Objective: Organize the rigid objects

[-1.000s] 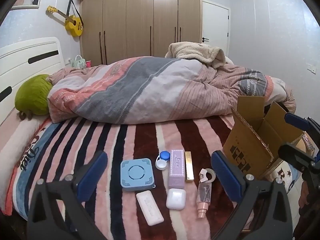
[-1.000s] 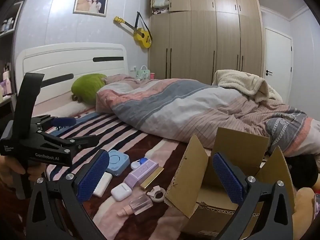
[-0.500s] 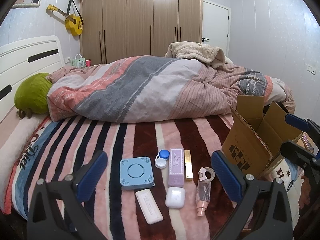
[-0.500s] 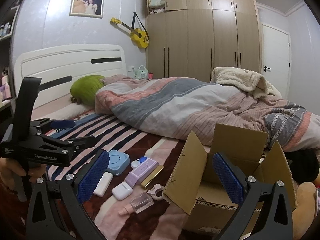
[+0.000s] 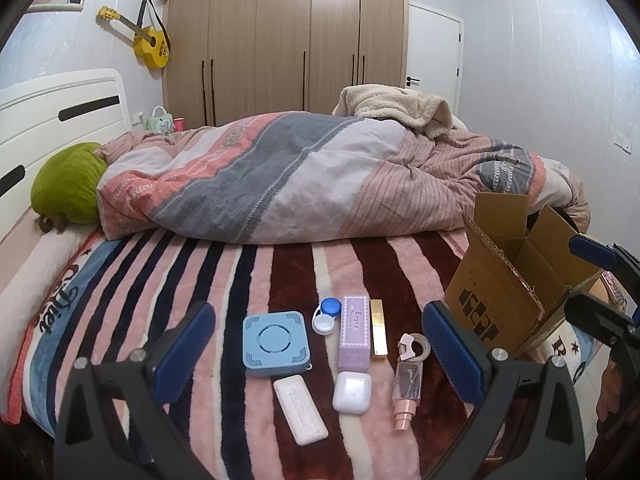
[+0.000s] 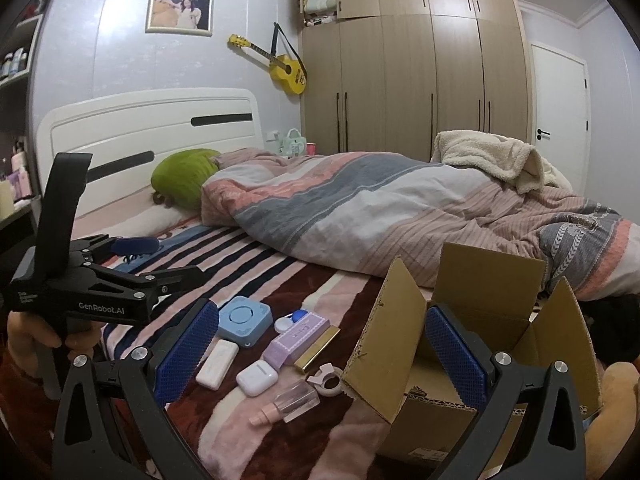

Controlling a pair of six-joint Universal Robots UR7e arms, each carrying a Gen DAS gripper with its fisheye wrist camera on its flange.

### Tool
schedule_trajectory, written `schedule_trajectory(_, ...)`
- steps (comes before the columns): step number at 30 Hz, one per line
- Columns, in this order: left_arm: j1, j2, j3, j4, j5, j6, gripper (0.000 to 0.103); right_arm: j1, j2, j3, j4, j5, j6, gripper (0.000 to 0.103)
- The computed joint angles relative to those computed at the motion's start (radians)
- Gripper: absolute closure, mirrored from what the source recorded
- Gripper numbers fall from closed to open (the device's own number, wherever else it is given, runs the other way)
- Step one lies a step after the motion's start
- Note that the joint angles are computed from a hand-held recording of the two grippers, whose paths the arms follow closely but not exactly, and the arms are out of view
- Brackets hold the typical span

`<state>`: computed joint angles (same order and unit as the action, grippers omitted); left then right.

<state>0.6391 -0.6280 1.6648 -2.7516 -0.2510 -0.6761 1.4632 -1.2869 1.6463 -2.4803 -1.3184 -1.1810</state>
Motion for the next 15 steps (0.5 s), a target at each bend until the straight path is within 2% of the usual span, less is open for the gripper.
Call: schedule_trajectory(15,-0.001,-0.011,0.012,0.003,-0.002,-0.011,0.0,-0.003,-0.006,-0.002,0.023,-0.004,-0.002,0.0)
